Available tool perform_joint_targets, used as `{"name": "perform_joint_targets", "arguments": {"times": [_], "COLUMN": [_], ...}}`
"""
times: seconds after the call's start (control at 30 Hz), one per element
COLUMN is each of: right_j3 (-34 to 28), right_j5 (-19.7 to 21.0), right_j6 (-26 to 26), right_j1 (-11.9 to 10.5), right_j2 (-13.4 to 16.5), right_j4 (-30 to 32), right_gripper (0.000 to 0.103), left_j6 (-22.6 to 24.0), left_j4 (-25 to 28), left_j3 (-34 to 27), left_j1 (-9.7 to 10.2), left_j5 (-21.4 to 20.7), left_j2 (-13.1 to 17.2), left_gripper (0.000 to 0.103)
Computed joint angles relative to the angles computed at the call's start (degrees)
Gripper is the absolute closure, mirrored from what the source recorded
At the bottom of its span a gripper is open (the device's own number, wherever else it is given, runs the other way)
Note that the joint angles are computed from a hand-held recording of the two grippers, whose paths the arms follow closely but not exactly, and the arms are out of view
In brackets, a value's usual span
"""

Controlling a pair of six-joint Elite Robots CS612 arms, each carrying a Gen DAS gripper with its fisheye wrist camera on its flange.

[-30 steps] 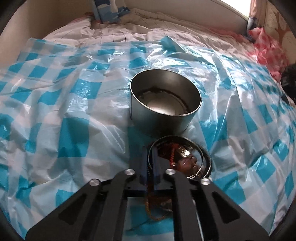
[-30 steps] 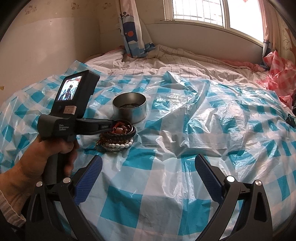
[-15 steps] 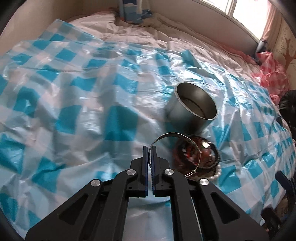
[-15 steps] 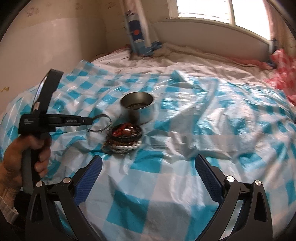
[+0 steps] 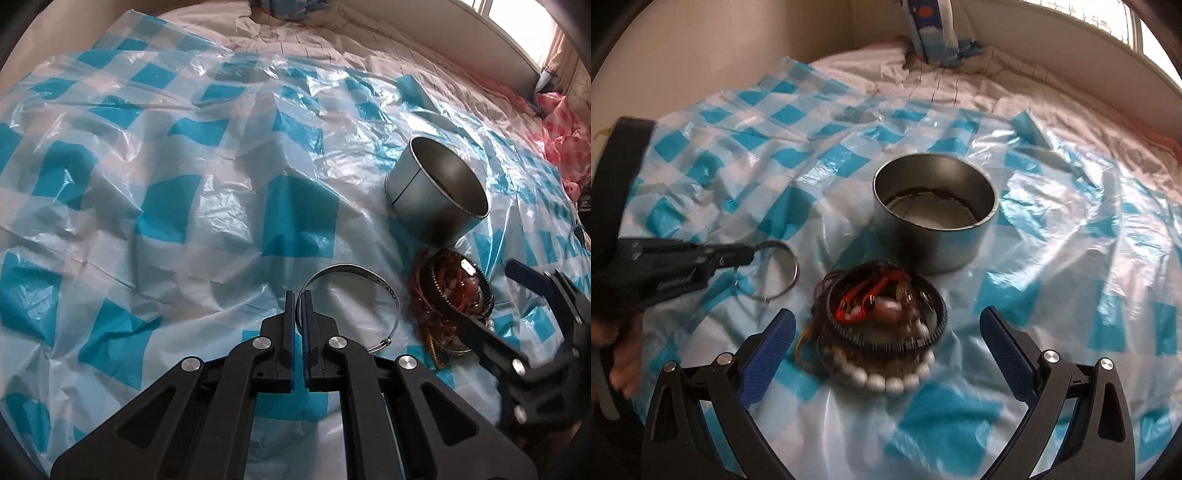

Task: Organize jewelry
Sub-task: 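Grasp the black beaded bracelet with the right tool while the left tool holds the silver hoop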

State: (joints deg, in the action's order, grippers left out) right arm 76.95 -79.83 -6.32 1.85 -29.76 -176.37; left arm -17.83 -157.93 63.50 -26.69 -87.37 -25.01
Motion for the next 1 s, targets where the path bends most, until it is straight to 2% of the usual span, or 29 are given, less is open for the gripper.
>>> {"name": "perform_joint_targets", "arguments": {"times": [0.07, 0.13, 0.2, 0.3, 0.43, 0.57, 0.8, 1.0], "right_j3": [-1.8, -1.9, -1.5, -0.5, 2.3, 5.2, 6.5, 6.5], "right_j5": [-0.2, 1.3, 2.6, 3.2, 3.8, 2.7, 1.1, 0.0], "right_j6": [1.0, 1.5, 1.3, 1.7, 3.2, 4.1, 4.5, 5.9], "right_j1": [0.0, -0.3, -0.6, -0.8, -1.1, -1.1, -1.1, -1.5], "right_j2": [0.8, 1.0, 0.8, 0.4, -0.8, -2.1, -2.4, -2.2], "right_j4": [3.3, 3.4, 3.0, 1.4, -3.8, -10.0, -15.4, -20.5], "right_gripper": [0.007, 0.009, 0.027, 0.030, 0.030, 0.030, 0.030, 0.030], "left_j6": [0.4, 0.5, 0.5, 0.3, 0.5, 0.9, 1.4, 2.0], "left_j4": [1.0, 1.6, 1.9, 1.6, 0.0, -2.8, -9.8, -9.8], "left_j3": [-0.7, -0.9, -0.9, -0.8, -0.1, 1.1, 1.8, -1.4], "left_j1": [0.03, 0.10, 0.15, 0.25, 0.27, 0.20, -0.22, -1.21], "left_j5": [-0.2, -0.5, -0.5, -0.8, -1.1, -1.4, -2.2, -2.4], "left_j2": [0.3, 0.4, 0.5, 0.4, 0.1, -0.5, -0.8, 0.4], "left_gripper": [0.100, 0.100, 0.100, 0.100, 0.100, 0.100, 0.100, 0.100]}}
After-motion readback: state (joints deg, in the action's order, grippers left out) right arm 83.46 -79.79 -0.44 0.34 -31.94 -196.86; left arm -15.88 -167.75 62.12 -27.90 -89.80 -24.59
